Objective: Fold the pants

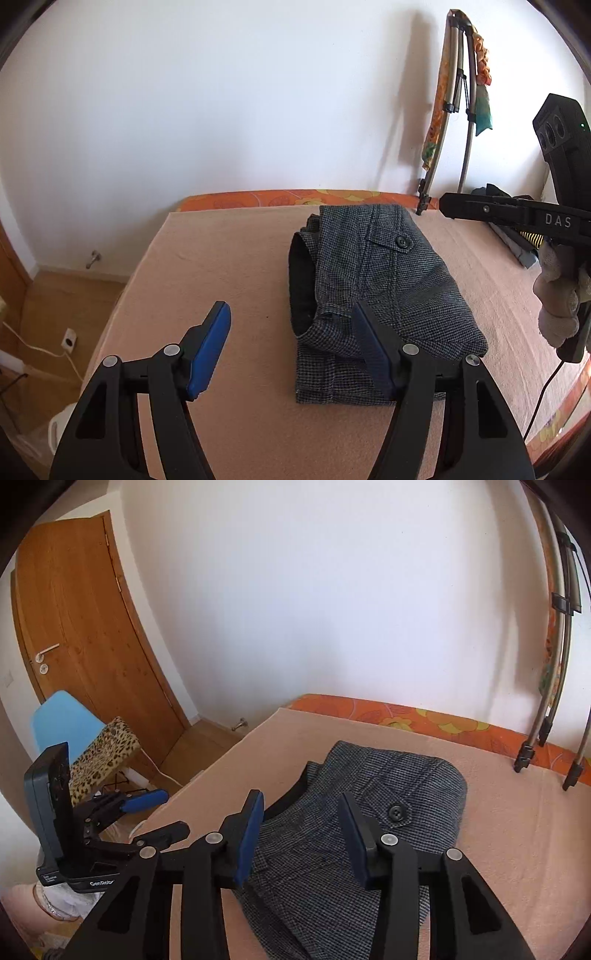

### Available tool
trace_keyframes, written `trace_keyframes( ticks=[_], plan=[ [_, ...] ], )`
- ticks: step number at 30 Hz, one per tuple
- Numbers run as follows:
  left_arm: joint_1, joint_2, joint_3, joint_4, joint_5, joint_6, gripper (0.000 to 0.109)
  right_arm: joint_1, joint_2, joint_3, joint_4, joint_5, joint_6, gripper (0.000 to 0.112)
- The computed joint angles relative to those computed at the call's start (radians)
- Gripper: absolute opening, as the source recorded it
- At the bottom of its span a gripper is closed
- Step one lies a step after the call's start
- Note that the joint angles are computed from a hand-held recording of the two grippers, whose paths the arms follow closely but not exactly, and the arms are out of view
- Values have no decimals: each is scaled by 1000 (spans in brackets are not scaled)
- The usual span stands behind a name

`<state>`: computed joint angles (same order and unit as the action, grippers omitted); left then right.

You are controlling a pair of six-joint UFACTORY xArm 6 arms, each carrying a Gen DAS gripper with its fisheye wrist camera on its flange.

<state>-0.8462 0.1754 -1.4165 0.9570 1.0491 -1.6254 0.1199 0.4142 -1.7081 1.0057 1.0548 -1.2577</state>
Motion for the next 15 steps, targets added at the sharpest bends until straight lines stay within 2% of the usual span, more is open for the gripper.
trace_keyframes(
  ticks=[5,9,15],
  plan=[
    [38,113,-118,-49,-47,90,68,6,153,-191,-156,-92,125,44],
    [75,165,-155,-113,-87,151,68,-3,300,-379,-249,-55,254,47],
    [99,206,-151,-177,-110,194,68,8,440,-558,-312,-31,318,47]
  ],
)
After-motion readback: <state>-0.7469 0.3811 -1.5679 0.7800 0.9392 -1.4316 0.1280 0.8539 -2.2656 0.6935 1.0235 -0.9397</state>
